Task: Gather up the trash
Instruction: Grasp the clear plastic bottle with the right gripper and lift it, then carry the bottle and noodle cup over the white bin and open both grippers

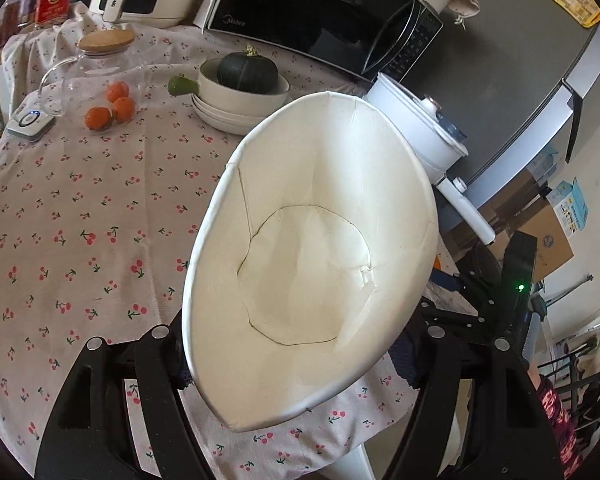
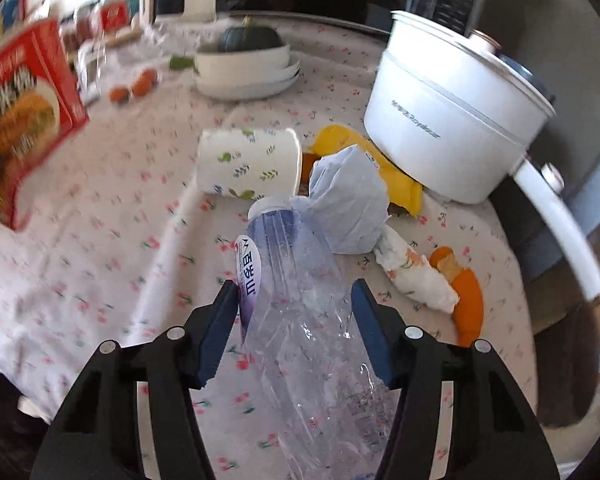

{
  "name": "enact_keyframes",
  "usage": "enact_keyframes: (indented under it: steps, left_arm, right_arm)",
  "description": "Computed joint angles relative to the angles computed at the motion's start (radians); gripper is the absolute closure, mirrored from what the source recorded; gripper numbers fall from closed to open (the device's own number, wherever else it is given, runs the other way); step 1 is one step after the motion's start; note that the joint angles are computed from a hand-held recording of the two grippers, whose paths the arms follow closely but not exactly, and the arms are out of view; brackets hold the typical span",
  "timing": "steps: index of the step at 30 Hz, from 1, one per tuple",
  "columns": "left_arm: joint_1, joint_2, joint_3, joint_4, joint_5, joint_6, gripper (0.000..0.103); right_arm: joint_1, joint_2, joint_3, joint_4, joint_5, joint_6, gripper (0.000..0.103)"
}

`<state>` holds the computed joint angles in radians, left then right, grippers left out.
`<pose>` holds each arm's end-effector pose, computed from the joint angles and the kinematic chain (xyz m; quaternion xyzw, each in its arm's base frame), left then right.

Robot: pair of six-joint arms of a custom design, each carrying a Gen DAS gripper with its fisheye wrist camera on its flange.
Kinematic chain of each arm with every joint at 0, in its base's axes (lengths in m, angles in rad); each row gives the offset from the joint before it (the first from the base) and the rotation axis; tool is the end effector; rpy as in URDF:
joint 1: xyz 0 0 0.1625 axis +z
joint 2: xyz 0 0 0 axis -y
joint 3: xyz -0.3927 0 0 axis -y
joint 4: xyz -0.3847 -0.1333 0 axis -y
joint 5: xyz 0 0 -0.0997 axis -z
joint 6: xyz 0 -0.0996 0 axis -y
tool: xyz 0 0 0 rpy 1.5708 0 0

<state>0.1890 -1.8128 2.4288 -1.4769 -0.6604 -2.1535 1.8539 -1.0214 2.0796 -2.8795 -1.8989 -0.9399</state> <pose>-0.2113 -0.2562 0.2102 -0.1754 0.8378 -0.4653 0.2255 0.2407 -0.4650 0.0955 0.5452 -0.8132 0.0644 0.1931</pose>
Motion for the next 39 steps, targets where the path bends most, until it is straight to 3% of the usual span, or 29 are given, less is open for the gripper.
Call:
enact_keyframes:
  steps: [5, 13, 22, 30, 36, 39]
  left_arm:
    - [-0.031, -0.002, -0.007, 0.038, 0.002, -0.036, 0.034]
    - [-0.088, -0.002, -0.018, 0.102, 0.005, -0.115, 0.034]
    - [-0.153, 0.028, -0.026, 0.138, -0.012, -0.185, 0.034]
    - [-0.190, 0.086, -0.031, 0.086, -0.019, -0.162, 0.034]
    - [-0.178, 0.159, -0.019, -0.072, -0.020, -0.065, 0.034]
    - [-0.161, 0.225, -0.027, -0.173, -0.014, 0.037, 0.034]
  right_arm:
    - [-0.009, -0.050, -0.001, 0.079, 0.014, 0.111, 0.045]
    - [0.007, -0.123, 0.077, -0.023, 0.007, 0.113, 0.045]
    - [-0.019, -0.286, 0.227, -0.160, 0.030, 0.082, 0.045]
    - [-0.124, -0.508, 0.394, -0.260, 0.038, -0.032, 0.045]
    - [-0.248, -0.737, 0.493, -0.171, 0.093, -0.106, 0.045]
    - [-0.310, -0.809, 0.534, -0.161, 0.101, -0.159, 0.044]
